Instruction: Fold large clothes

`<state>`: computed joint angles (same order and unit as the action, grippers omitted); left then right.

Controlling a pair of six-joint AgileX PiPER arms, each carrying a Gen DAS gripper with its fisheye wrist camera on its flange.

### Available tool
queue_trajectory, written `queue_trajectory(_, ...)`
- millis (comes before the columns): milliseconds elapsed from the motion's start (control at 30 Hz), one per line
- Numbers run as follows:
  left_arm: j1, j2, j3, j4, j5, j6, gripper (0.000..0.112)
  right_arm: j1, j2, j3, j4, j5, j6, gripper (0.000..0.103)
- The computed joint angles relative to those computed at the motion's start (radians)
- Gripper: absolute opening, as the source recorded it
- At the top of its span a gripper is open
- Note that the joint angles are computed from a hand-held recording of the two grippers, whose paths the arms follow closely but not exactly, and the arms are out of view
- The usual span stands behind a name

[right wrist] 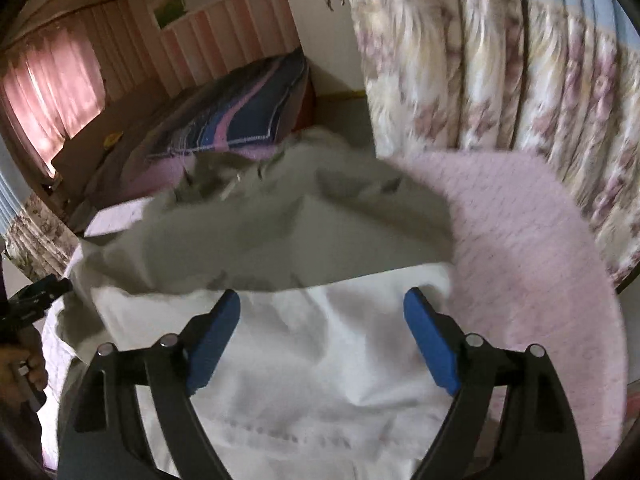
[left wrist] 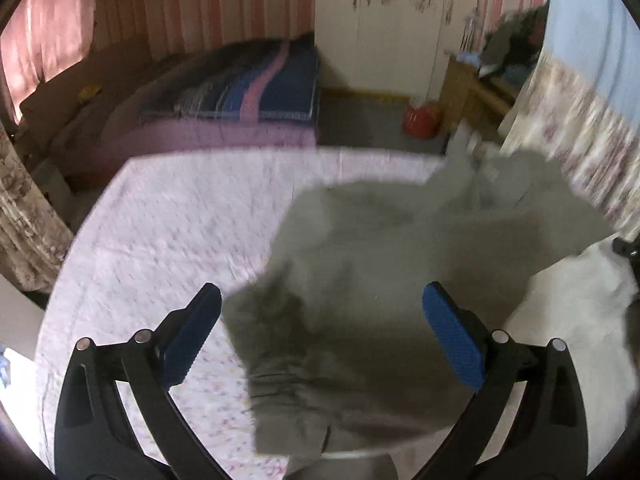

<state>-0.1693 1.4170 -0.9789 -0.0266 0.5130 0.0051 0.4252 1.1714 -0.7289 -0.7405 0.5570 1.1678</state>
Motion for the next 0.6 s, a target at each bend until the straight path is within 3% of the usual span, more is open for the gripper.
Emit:
queue_trajectory(100, -0.046, 0.076, 0.050, 0.195, -0.081, -0.180, 0.100, -0.016, 0.085, 0.022, -0.083, -0.025, 0.057, 0.084)
queue_trajectory(200, -0.039, 0.118, 0.086, 0.206, -0.149, -0.193, 0.100, 0.000, 0.147, 0.011, -0.127, 0.009, 0.068, 0.084)
queue_trajectory(400, 0.026, 0.095, 0.128, -0.032, -0.197, 0.023, 0.100, 0.074, 0.175, 0.011, -0.229, 0.105, 0.192, 0.084)
queue_trajectory(600, 0.058, -0.077, 0.222, -0.173, -0.180, 0.154, 0.100, 0.285, 0.059, 0.038, -0.252, 0.329, 0.323, 0.085)
